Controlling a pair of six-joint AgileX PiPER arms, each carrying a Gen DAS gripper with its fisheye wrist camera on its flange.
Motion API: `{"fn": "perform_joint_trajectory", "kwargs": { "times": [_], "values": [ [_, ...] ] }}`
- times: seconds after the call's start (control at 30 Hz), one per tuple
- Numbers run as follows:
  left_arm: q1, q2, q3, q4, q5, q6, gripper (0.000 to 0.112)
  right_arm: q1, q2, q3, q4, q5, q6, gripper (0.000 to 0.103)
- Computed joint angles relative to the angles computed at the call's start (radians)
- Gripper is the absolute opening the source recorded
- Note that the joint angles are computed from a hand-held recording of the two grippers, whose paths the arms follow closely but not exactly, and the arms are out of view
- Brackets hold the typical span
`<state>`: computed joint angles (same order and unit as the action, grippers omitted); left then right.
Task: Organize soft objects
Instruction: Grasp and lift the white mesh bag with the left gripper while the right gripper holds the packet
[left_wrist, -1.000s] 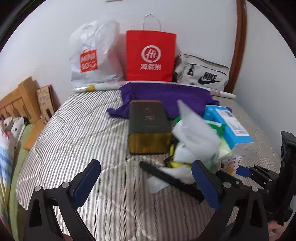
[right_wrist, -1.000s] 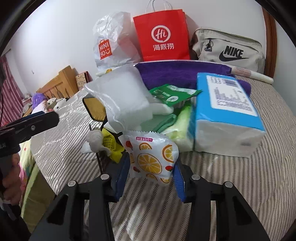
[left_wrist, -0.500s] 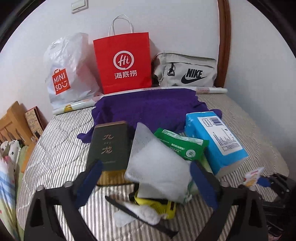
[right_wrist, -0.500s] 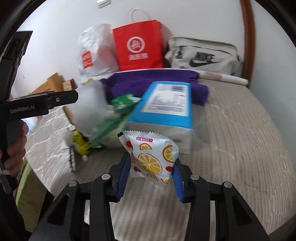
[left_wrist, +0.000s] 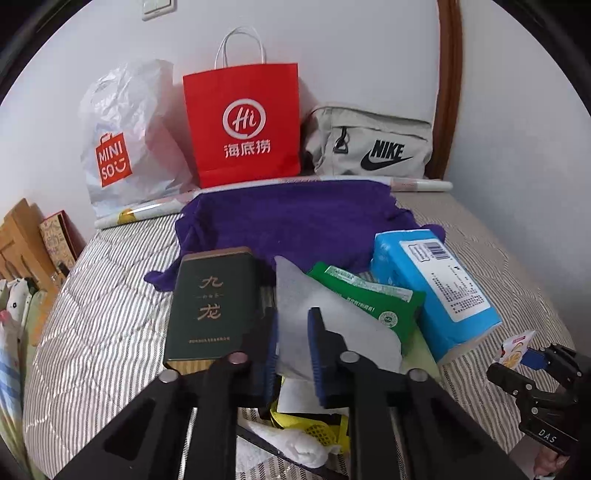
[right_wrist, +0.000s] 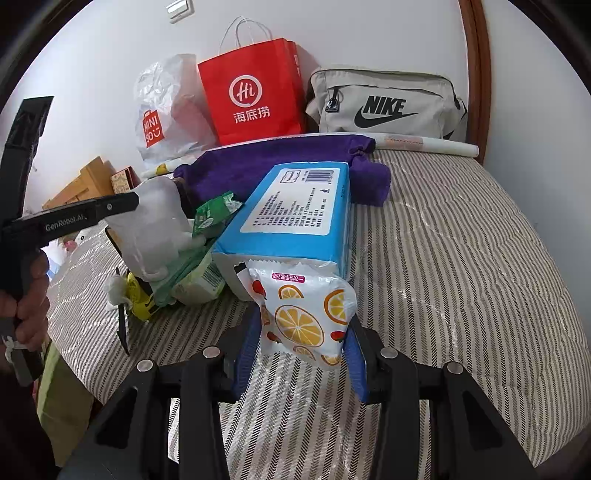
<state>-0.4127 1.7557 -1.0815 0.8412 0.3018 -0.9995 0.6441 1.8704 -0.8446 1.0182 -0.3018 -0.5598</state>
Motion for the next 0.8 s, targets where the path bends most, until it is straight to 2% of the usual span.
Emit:
{"fn": "perform_joint_trajectory", "kwargs": {
  "times": [0.13, 0.3, 0.47, 0.7, 0.8],
  "values": [
    [0.013, -0.024, 0.02, -0.037, -0.036, 0.04, 0.008, 0.015, -0.007, 0.0, 0.061, -0.004, -0.065, 0.043],
    [0.031, -0.083, 0.077, 0.011, -0.07, -0.017, 0.006, 0.027, -0.019, 0.012, 0.096, -0.005, -0.099, 0.043],
    [0.08, -0.147, 0.138, -0.055, -0.104, 0.043, 0.006, 0.038, -0.022, 0.017, 0.126, -0.01, -0.125, 0.043],
    [0.156, -0.244, 0.264, 0.031, -0.124, -0.034, 0.006, 0.058, -0.014, 0.006, 0.164, -0.008, -0.167, 0.043],
    [0.203, -0.265, 0.318, 0.112, -0.127, -0.104, 0.006, 0.066, -0.007, -0.002, 0.183, -0.005, -0.187, 0.043]
  ]
}}
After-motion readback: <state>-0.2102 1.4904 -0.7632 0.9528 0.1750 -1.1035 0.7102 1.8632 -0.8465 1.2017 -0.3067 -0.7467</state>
